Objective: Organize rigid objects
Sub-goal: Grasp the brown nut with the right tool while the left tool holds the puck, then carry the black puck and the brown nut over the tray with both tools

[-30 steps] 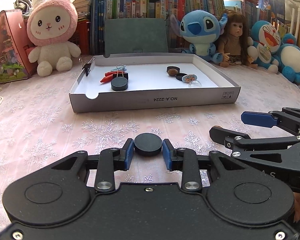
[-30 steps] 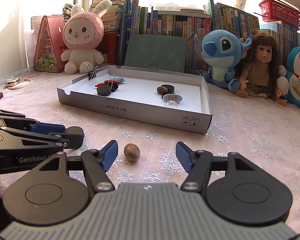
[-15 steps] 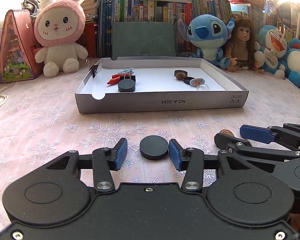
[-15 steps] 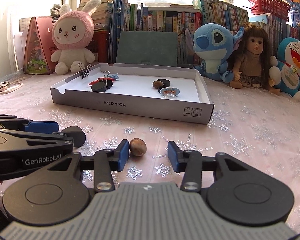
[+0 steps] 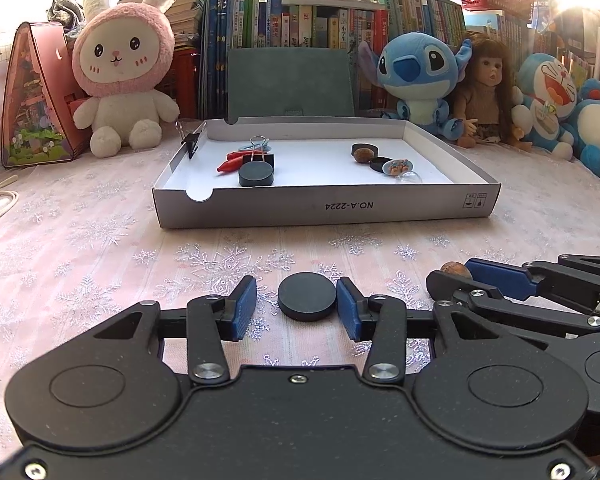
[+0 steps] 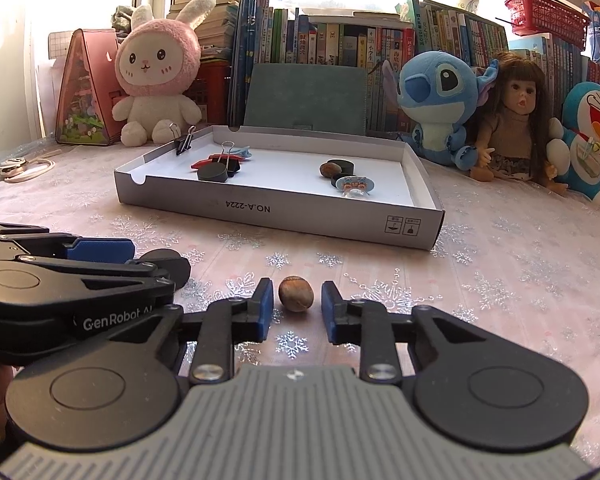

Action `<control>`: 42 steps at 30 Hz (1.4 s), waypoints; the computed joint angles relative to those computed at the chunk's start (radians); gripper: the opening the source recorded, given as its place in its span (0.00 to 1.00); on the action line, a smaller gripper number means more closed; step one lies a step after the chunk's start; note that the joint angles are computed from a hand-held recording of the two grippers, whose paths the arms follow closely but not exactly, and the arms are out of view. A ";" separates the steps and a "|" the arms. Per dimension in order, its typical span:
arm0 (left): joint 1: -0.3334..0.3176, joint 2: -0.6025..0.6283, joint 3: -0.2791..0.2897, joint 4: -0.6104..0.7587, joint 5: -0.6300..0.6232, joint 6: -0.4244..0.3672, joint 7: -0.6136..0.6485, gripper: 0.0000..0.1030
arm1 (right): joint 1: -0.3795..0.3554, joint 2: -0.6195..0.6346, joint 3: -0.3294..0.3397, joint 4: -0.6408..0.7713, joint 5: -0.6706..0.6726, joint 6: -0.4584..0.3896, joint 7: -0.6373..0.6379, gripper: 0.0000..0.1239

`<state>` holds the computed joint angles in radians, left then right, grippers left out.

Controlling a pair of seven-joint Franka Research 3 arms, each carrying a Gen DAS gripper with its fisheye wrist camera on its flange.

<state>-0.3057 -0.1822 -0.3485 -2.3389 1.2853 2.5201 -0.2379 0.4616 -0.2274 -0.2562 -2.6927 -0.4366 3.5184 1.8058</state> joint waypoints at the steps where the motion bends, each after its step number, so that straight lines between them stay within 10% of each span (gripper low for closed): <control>1: -0.001 0.001 0.000 0.001 -0.001 -0.002 0.002 0.37 | 0.001 -0.001 0.001 -0.001 0.000 -0.001 0.003 0.23; 42: 0.090 -0.055 0.022 0.059 -0.122 0.070 0.195 0.29 | 0.033 0.013 -0.074 0.127 -0.124 -0.005 0.137 0.19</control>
